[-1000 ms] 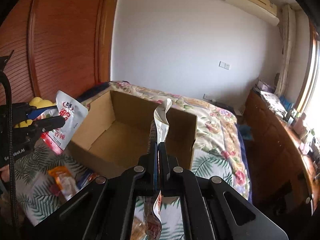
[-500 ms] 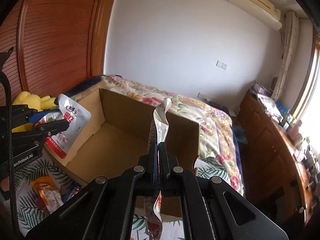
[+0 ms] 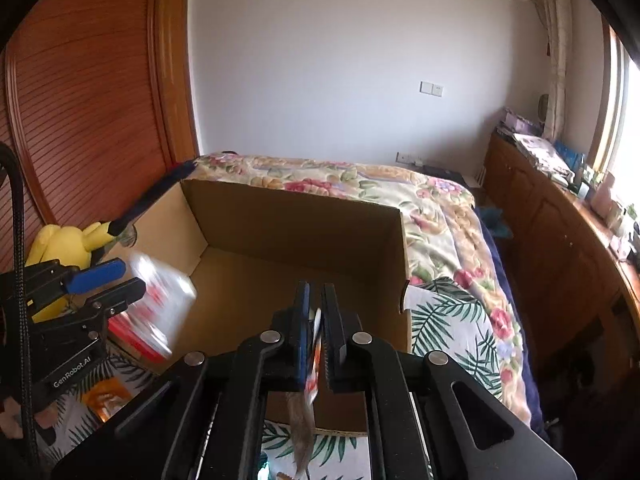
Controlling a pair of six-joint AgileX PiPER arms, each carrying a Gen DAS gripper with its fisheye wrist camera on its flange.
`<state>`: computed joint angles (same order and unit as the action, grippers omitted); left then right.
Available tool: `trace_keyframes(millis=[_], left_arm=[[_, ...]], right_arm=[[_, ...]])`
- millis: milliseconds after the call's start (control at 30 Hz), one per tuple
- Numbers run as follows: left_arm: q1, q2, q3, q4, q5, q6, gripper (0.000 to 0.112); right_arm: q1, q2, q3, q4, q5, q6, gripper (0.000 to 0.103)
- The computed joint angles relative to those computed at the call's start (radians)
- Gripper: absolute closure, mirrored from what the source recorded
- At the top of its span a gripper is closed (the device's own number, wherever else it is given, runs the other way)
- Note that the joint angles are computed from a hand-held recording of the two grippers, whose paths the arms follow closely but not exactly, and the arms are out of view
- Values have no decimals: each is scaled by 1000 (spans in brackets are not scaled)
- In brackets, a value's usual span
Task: Organize snacks
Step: 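Carry both packets over the cardboard box and open both tools to drop them in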
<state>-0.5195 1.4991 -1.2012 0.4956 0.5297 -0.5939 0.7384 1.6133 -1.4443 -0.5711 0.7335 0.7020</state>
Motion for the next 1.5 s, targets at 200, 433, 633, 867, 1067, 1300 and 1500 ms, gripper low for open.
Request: trace_keyframes(millis=[200,433,633,867,1067,1300,1500], left_arm=[[-2,-19,12,7,-1,3,75],[7,-94,65,-28,-14,68,63],[11,-173,111,-79,-8,144,62],[46,-294,187,-223,-10,289,56],[68,-392,263,-314,0,390,51],[56,-489,416,-315,-34,372,42],[42,-536,547,-325,-76,335,42]], right_arm=[[10,-27,26,3,-21,15,96],[64,-132,117,-63,-55,65,95],[106,-228,198,-78,-73,73,91],[182,-339,339,-112,-94,153,88],[305,-420,513,-238,-89,366,84],[439,-447,669,-346,-84,588,78],[527,-422,726,-388,-65,691,71]])
